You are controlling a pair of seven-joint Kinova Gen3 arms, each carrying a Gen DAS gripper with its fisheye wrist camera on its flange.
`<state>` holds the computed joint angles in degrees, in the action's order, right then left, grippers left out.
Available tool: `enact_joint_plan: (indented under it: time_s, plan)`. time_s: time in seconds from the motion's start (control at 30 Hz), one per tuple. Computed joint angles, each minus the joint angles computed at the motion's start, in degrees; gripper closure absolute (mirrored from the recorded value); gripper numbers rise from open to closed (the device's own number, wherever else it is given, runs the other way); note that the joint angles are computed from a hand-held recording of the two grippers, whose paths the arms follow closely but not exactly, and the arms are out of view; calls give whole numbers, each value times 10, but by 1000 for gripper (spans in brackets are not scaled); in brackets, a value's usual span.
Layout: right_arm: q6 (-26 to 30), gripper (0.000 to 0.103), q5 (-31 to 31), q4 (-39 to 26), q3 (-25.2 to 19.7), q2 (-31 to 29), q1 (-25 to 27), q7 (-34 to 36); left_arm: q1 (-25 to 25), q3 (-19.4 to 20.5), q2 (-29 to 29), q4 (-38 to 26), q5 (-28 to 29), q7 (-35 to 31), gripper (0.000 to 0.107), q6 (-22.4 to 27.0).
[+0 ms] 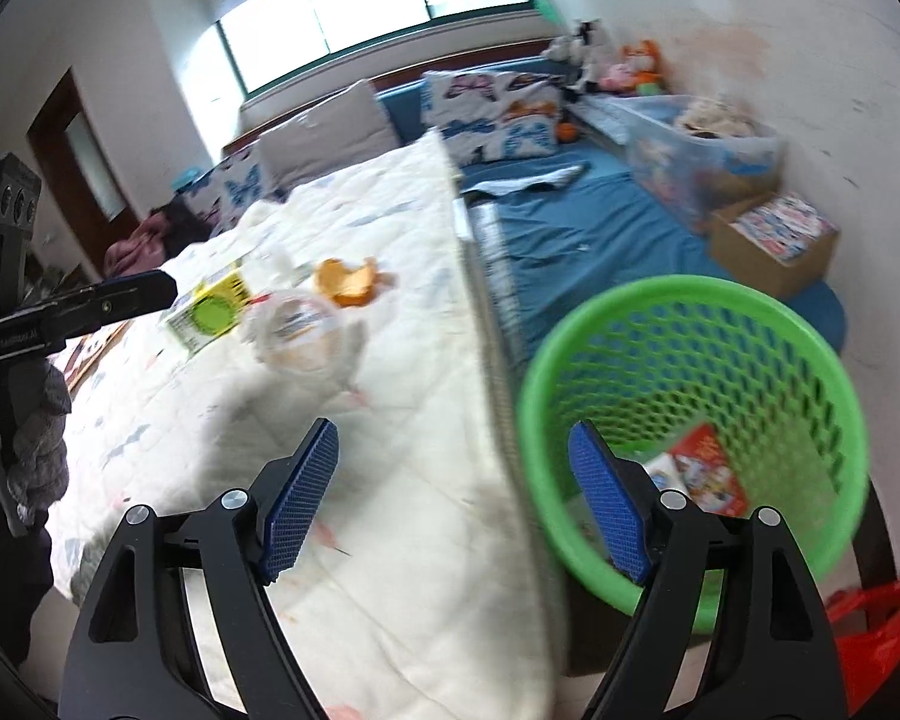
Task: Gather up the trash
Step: 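Grasp the second jelly cup with the right tool while the left tool grasps the crumpled paper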
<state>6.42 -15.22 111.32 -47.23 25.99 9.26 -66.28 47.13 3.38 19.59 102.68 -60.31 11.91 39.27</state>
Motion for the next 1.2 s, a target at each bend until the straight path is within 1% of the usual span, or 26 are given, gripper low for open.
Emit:
enact_joint_plan:
  time_s: [0.13, 0.33, 0.43, 0.57, 0.7, 0.77, 0.83, 0.9, 1.07, 1.13, 1.2]
  plan:
    - [26, 24, 7, -34, 18, 19, -49, 11, 1, 0, -26, 43, -14, 41, 32, 6]
    - [80, 23, -13, -93, 46, 55, -106, 50, -17, 22, -42, 79, -27, 74, 32, 16]
    - [104, 22, -23, -126, 78, 69, -147, 59, -24, 30, -49, 97, -32, 90, 32, 16]
    - [130, 21, -39, -163, 102, 89, -181, 82, -32, 39, -55, 112, -38, 107, 32, 15]
    - [157, 20, -56, -201, 128, 108, -211, 104, -41, 45, -56, 121, -42, 109, 32, 9]
    - [172, 20, -63, -223, 151, 118, -231, 106, -42, 45, -57, 124, -46, 113, 32, 8]
    - [198, 20, -75, -248, 157, 134, -235, 120, -44, 46, -58, 128, -49, 117, 32, 5]
    - [212, 20, -83, -266, 176, 144, -250, 121, -46, 47, -57, 130, -51, 118, 32, 1]
    - [252, 20, -107, -306, 192, 172, -260, 138, -51, 46, -54, 136, -52, 116, 32, -9]
    - [248, 21, -111, -306, 202, 171, -270, 142, -53, 45, -52, 137, -51, 113, 32, -15]
    - [245, 26, -115, -304, 203, 170, -272, 151, -53, 42, -49, 136, -52, 113, 32, -20]
